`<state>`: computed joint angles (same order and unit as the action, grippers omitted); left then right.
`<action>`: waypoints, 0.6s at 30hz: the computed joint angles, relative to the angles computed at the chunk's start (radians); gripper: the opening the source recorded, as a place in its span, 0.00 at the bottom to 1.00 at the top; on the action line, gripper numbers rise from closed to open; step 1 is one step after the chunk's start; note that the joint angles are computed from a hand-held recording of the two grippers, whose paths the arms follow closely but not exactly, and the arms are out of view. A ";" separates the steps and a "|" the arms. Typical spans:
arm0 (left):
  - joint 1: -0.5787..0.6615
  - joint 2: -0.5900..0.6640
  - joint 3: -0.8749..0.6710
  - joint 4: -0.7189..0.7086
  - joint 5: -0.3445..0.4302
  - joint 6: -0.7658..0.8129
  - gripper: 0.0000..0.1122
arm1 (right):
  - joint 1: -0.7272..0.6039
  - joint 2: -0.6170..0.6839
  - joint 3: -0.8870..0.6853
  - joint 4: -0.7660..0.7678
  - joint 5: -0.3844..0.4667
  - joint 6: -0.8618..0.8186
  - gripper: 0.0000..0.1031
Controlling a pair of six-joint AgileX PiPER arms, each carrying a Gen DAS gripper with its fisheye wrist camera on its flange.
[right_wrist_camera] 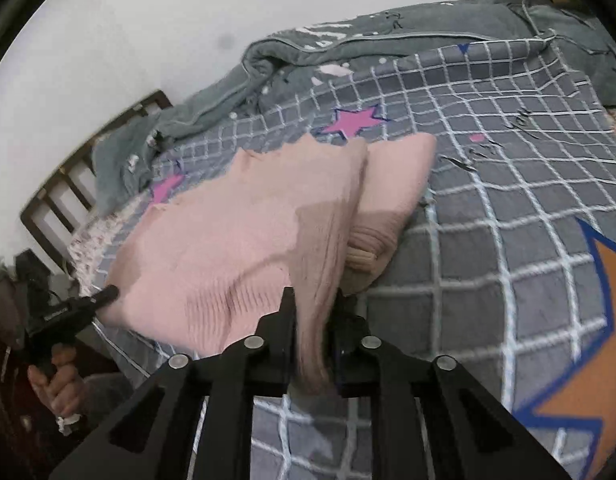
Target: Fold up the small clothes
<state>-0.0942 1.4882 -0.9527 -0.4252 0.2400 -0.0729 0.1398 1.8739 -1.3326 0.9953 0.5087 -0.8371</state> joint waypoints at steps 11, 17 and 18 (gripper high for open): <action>-0.002 0.152 -0.336 0.314 0.112 -0.194 0.53 | 0.027 0.016 -0.145 -0.055 -0.053 0.054 0.34; 0.010 0.337 -0.576 0.358 0.224 -0.227 0.46 | 0.084 0.196 -0.440 -0.449 -0.021 0.439 0.34; 0.012 0.358 -0.603 0.368 0.245 -0.234 0.44 | 0.091 0.226 -0.484 -0.517 -0.012 0.503 0.34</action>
<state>-0.0826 1.8464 -1.5556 -0.0577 0.4852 -0.3071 0.2310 2.0996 -1.8167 0.4781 0.4964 -0.3340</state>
